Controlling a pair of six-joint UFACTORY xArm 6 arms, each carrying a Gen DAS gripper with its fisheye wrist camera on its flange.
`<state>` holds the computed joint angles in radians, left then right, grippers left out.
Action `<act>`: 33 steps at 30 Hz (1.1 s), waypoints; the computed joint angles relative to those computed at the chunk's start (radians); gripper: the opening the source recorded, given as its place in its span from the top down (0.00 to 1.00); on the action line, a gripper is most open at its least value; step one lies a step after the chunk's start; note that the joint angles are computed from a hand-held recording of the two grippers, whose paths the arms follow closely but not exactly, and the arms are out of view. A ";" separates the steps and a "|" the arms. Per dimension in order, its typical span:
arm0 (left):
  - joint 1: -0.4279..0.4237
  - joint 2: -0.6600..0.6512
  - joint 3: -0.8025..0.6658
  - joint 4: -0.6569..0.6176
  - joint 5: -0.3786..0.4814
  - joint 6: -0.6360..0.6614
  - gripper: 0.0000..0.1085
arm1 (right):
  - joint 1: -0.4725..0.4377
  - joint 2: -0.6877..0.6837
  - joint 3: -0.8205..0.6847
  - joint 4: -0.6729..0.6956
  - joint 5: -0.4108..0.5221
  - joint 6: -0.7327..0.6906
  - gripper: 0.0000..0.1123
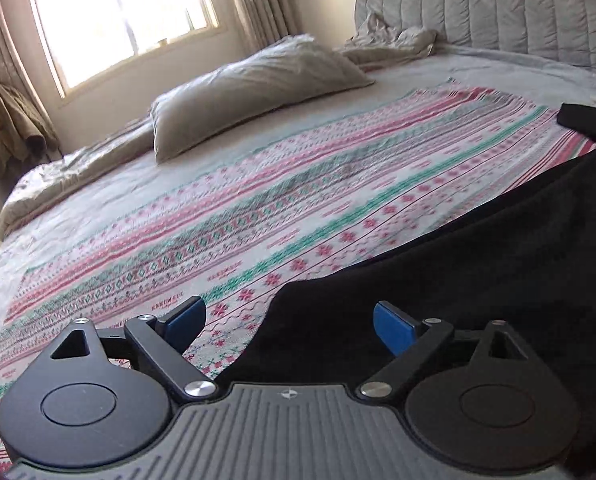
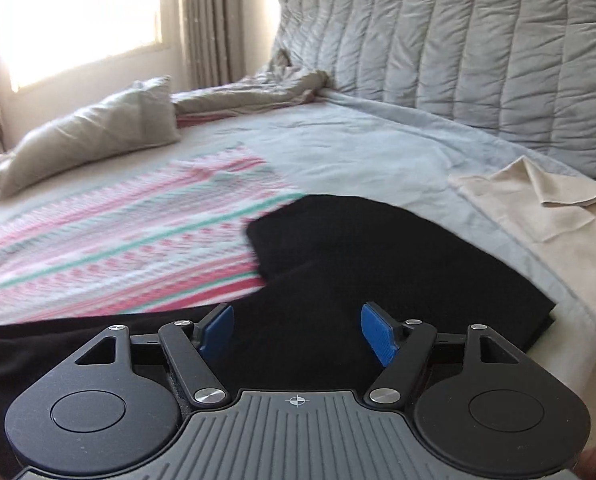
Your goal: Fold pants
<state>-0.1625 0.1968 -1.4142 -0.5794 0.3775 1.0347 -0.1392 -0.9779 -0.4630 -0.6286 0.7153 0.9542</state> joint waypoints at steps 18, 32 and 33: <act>0.086 0.341 -0.486 -0.062 0.471 -0.237 0.75 | -0.212 0.242 0.081 0.173 -0.498 -0.211 0.78; 0.026 0.241 -0.266 -0.231 0.154 -0.139 0.92 | -0.263 0.287 0.009 -0.342 -0.502 0.238 0.97; 0.013 0.253 -0.259 -0.179 0.122 -0.151 0.92 | -0.237 0.318 -0.012 -0.364 -0.454 0.241 0.97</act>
